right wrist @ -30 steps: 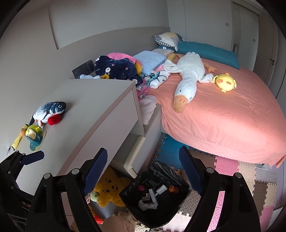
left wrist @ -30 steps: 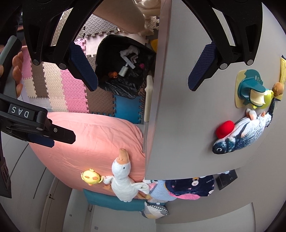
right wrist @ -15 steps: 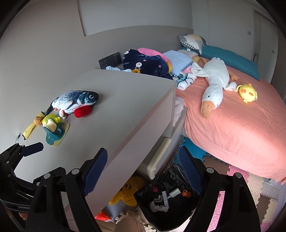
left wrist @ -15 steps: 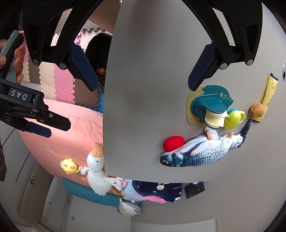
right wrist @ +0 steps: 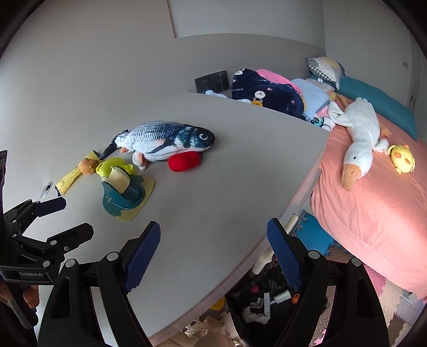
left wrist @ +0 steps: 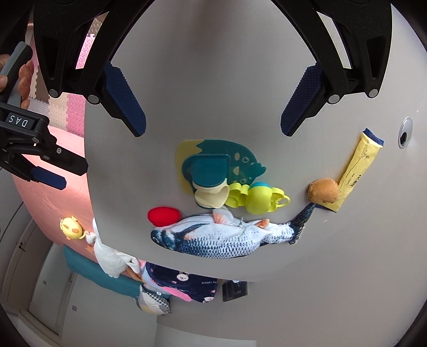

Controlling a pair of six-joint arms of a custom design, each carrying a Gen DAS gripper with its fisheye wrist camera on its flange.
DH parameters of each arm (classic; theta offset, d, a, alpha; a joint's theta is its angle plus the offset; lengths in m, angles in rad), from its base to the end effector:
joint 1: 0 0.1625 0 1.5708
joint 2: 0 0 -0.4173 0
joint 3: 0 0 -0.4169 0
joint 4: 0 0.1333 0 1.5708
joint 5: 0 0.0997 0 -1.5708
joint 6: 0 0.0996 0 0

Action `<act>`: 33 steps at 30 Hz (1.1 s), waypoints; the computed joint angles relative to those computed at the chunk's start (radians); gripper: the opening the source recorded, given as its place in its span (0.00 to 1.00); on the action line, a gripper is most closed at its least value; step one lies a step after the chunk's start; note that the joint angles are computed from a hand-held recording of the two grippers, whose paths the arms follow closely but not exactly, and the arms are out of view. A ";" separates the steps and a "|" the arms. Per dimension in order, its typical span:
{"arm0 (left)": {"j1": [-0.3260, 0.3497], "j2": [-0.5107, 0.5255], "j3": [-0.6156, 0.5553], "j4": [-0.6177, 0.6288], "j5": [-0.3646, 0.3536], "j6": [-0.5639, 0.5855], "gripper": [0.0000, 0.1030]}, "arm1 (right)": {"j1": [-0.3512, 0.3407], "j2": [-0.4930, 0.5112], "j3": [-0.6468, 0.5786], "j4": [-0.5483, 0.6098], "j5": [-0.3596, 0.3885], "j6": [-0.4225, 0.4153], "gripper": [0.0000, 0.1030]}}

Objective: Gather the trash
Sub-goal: 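Move both open grippers back over the desk toys, then grasp the yellow snack bag with the left gripper while the right gripper grasps the teal cup holder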

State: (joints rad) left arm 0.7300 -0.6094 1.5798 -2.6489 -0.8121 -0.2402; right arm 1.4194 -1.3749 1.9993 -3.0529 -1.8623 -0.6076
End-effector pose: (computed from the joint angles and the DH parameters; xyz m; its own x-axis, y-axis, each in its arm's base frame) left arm -0.3756 -0.6069 -0.0038 -0.6998 0.3196 -0.6388 0.5913 0.7609 -0.2671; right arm 0.0195 -0.5663 0.3411 -0.8068 -0.0742 0.5862 -0.4408 0.7361 -0.5136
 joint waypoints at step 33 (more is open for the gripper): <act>0.185 -0.083 -0.013 -0.005 0.161 0.024 0.95 | 0.123 0.305 -0.214 0.082 -0.019 -0.154 0.78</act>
State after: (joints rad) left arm 0.9148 -0.6920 1.5672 -2.6541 -0.6509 -0.2165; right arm 1.5424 -1.0700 1.7856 -2.9714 -1.8810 -0.7616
